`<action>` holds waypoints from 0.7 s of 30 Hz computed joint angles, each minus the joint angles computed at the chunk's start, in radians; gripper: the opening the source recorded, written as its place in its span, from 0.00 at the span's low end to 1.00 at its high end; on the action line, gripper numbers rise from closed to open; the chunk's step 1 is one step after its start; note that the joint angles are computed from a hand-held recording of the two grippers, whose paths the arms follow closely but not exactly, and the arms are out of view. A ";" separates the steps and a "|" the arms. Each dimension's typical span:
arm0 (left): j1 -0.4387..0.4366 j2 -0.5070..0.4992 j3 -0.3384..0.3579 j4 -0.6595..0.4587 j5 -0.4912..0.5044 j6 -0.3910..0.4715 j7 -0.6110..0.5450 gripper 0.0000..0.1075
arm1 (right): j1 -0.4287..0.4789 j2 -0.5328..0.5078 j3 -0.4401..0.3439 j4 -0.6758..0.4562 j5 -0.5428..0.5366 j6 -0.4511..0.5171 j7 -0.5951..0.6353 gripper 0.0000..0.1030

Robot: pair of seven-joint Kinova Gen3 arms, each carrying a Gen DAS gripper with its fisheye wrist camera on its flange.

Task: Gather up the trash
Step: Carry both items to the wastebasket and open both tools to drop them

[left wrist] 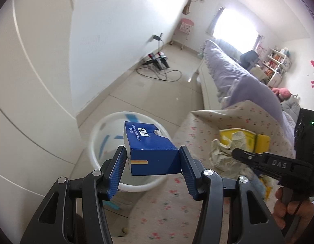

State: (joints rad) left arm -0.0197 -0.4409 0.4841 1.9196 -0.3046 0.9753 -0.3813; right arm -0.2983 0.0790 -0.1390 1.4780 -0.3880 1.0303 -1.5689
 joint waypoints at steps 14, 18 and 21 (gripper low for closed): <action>0.015 0.012 -0.075 0.002 0.021 0.170 -0.028 0.84 | -0.040 0.070 -0.038 0.012 -0.043 -0.074 0.016 0.13; 0.019 0.008 -0.067 -0.006 0.005 0.214 -0.021 0.85 | -0.059 0.086 -0.049 0.008 -0.044 -0.096 0.013 0.13; 0.025 0.013 -0.052 -0.015 -0.015 0.256 -0.028 0.88 | -0.073 0.100 -0.057 0.007 -0.044 -0.116 0.009 0.13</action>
